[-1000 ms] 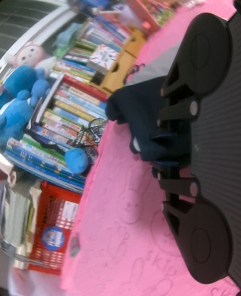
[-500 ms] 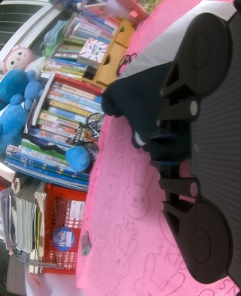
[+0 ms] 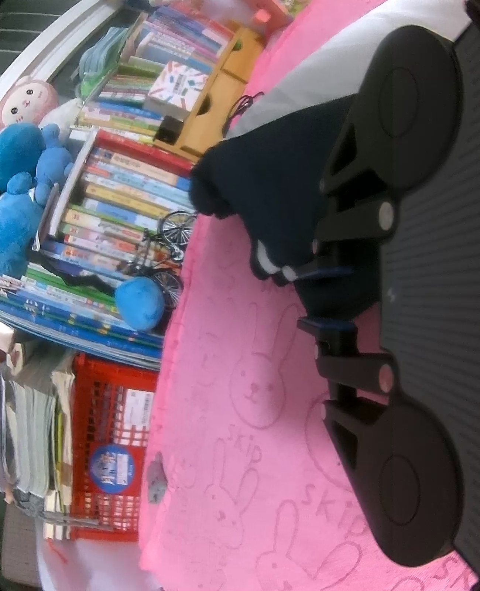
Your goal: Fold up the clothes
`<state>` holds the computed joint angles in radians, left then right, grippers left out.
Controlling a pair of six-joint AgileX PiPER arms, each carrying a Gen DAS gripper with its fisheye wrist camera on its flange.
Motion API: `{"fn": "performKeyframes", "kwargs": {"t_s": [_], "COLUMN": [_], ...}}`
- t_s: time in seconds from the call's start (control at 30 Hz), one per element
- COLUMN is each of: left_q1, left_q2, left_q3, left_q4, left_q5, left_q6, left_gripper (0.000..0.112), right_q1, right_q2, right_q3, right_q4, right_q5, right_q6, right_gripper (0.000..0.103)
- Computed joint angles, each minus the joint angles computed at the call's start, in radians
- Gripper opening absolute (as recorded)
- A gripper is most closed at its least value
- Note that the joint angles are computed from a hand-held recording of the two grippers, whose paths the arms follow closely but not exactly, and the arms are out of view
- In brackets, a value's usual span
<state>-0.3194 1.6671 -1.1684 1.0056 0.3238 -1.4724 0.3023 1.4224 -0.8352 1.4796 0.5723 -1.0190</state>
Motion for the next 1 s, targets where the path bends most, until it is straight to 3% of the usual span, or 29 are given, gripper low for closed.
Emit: {"fn": "performKeyframes", "kwargs": {"t_s": [0.13, 0.33, 0.57, 0.63, 0.7, 0.77, 0.83, 0.93, 1.0], "left_q1": [0.001, 0.019, 0.044, 0.038, 0.041, 0.074, 0.117, 0.179, 0.192], "left_q2": [0.004, -0.001, -0.014, -0.015, -0.006, -0.015, -0.043, -0.076, -0.072], "left_q3": [0.004, 0.006, 0.037, 0.034, 0.006, 0.003, 0.019, 0.027, 0.006], "left_q4": [0.022, -0.058, 0.003, 0.045, -0.012, -0.086, -0.181, -0.450, -0.642], "left_q5": [-0.006, -0.030, -0.077, -0.033, 0.053, 0.061, 0.013, -0.097, -0.146], "left_q6": [-0.032, 0.032, -0.060, -0.100, -0.038, 0.028, 0.125, 0.425, 0.625], "left_gripper": [0.021, 0.021, 0.021, 0.022, 0.020, 0.019, 0.019, 0.023, 0.025], "right_q1": [-0.015, -0.065, -0.217, -0.261, -0.289, -0.301, -0.284, -0.228, -0.195], "right_q2": [-0.021, -0.064, -0.099, -0.108, -0.111, -0.092, -0.050, 0.057, 0.158], "right_q3": [0.004, 0.009, -0.062, -0.112, -0.160, -0.222, -0.298, -0.438, -0.561], "right_q4": [-0.068, -0.162, -0.296, -0.335, -0.351, -0.374, -0.431, -0.575, -0.661], "right_q5": [0.028, 0.115, 0.331, 0.376, 0.377, 0.342, 0.268, 0.146, 0.119], "right_q6": [0.027, 0.033, 0.015, -0.004, -0.025, -0.021, 0.032, 0.194, 0.304], "right_gripper": [0.010, 0.010, 0.015, 0.027, 0.037, 0.041, 0.053, 0.054, 0.055]}}
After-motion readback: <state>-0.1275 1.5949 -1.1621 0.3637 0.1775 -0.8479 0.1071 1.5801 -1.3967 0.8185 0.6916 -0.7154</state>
